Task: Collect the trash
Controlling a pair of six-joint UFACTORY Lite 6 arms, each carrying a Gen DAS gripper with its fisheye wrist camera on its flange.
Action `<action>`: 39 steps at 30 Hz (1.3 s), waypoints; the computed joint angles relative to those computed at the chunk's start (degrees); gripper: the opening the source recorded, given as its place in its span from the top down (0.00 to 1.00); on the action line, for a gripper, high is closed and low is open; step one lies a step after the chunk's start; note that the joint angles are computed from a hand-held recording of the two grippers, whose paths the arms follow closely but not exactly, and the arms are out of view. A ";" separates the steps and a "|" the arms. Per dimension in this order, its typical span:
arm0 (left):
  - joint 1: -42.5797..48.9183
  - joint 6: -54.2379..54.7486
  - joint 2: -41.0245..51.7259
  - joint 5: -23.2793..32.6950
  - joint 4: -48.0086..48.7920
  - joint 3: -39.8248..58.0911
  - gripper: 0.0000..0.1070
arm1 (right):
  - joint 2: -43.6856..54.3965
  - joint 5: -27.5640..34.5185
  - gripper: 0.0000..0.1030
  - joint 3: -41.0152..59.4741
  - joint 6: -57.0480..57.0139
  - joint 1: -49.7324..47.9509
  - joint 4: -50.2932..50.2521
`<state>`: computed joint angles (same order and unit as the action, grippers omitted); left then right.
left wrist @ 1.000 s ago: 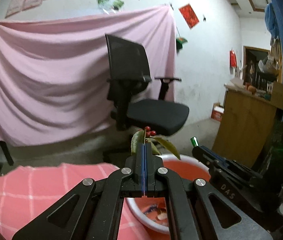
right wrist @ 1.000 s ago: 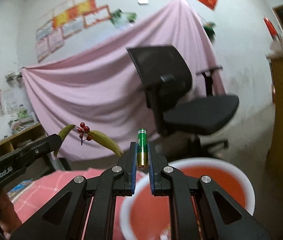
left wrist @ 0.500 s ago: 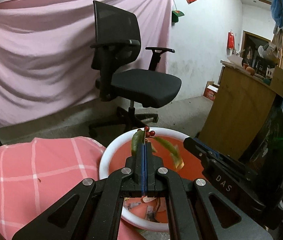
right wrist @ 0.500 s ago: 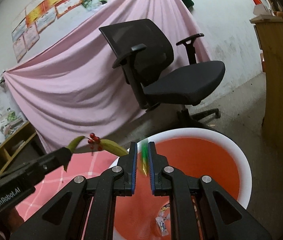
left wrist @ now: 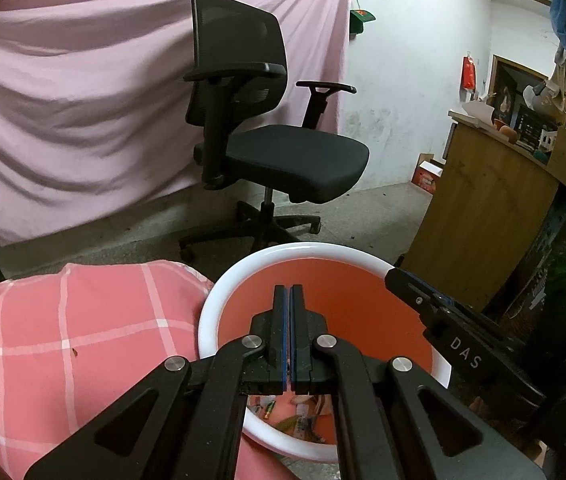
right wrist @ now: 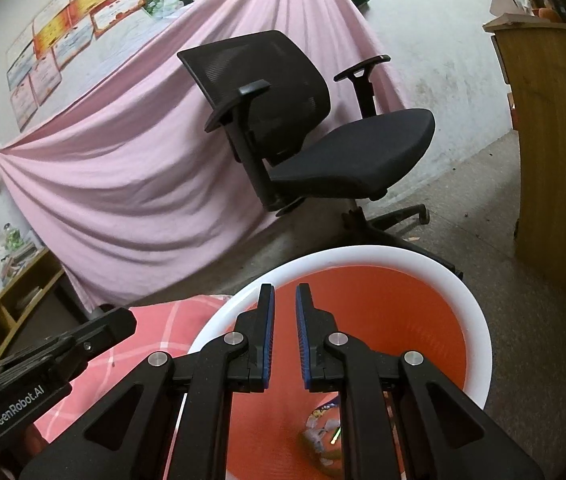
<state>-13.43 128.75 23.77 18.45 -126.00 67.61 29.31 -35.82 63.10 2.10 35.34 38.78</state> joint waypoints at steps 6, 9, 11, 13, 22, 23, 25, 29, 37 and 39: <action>0.43 -0.01 0.43 -0.09 0.09 0.22 1.00 | -0.07 -0.06 0.91 -0.14 -0.21 0.08 0.22; 0.76 0.13 0.44 -0.19 0.13 0.20 1.00 | -0.11 -0.08 0.91 -0.21 -0.10 0.05 0.11; 0.75 0.94 0.29 -0.44 -0.74 -0.01 1.00 | -0.03 -0.09 0.91 -0.09 -0.12 0.06 0.12; 1.07 1.27 -0.09 -0.50 -0.92 -0.46 1.00 | 0.04 -0.08 0.91 -0.01 -0.09 0.05 0.09; 2.45 3.64 -3.99 -2.03 -2.93 -3.90 1.00 | -0.54 -0.09 0.91 0.09 -2.23 0.63 1.72; 2.74 3.34 -4.50 -2.14 -2.57 -4.27 1.00 | -0.71 -0.05 0.91 0.20 -2.67 0.78 2.12; 3.44 3.20 -5.86 -2.52 -2.11 -5.27 1.00 | -1.07 -0.17 0.91 0.39 -3.96 1.28 3.19; 4.73 3.25 -8.96 -3.22 -1.29 -7.53 1.00 | -1.42 -0.08 0.91 1.43 -7.06 2.42 5.57; 8.24 0.28 -15.24 -4.36 3.26 -11.40 0.99 | -1.99 -0.85 0.78 3.49 -12.99 5.38 9.95; 9.41 -0.49 -17.06 -4.34 4.44 -12.77 0.99 | -1.93 -1.06 0.78 4.27 -14.84 6.20 11.22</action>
